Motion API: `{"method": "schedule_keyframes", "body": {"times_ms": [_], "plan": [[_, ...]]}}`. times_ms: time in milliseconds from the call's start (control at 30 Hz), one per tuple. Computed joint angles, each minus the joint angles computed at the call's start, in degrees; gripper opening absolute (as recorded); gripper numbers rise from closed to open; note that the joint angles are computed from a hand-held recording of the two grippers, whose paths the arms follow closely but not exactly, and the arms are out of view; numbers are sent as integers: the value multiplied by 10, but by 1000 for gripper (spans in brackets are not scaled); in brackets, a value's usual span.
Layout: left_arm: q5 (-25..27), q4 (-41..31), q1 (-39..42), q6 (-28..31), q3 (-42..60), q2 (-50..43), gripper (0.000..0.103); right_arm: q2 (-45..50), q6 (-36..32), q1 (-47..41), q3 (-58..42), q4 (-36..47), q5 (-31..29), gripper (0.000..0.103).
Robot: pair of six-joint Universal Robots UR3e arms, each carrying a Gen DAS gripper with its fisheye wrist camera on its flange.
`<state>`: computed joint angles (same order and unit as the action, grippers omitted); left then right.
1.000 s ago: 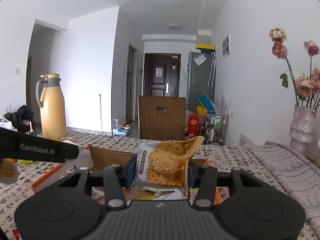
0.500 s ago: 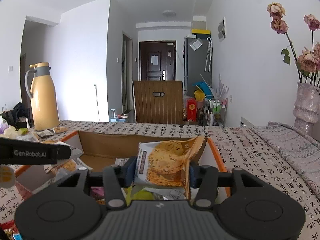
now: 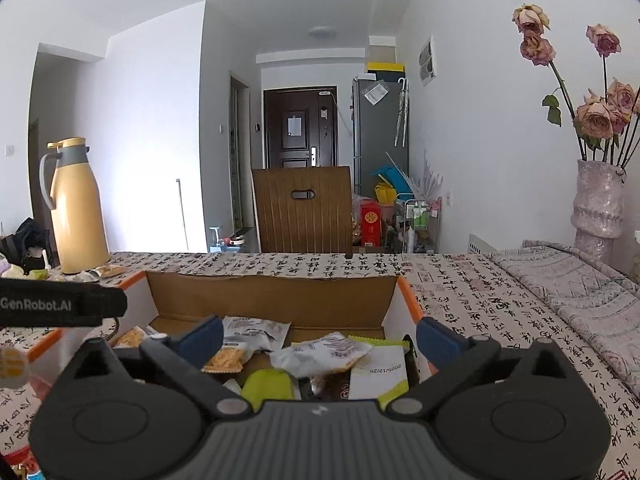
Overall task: Organize snacks
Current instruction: 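Carry both packets over the box and open both tools to drop them, then move both tools back to the pile and grasp the red chip bag with the left tool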
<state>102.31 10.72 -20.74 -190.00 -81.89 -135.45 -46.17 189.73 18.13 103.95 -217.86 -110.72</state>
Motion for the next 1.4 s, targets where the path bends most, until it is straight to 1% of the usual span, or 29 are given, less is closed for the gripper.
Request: {"method": "schedule_keyframes", "body": {"times_ms": [167,300,433,567,733,833,933,1000,1067,1100,1267,1400], "plan": [[-9,-13,3,-6,-7,13,103,-4,3,-2,4,-2,-2,103],[-2,-48,-1,-10,-4,28,103,-21,17,-10,25,-5,4,103],[-6,-80,-2,-11,-17,53,103,-53,17,-7,52,-12,-4,103],[-3,-109,-9,-5,-55,84,103,-91,15,2,97,-21,-19,103],[5,-126,-21,-10,-122,119,103,-134,17,21,172,-37,-44,103],[22,-137,-35,-10,-149,128,103,-153,28,32,225,-57,-53,103],[42,-132,-50,-11,-177,132,103,-160,45,45,272,-84,-58,103],[66,-132,-62,-11,-182,128,103,-164,59,54,298,-96,-57,103],[102,-140,-78,-13,-177,118,103,-163,71,64,317,-106,-60,103],[110,-146,-82,-14,-178,116,103,-158,77,70,324,-111,-63,103],[117,-149,-91,-14,-198,116,103,-149,105,87,350,-121,-65,103],[112,-119,-88,-3,-239,126,103,-150,116,96,361,-116,-67,103]]}}
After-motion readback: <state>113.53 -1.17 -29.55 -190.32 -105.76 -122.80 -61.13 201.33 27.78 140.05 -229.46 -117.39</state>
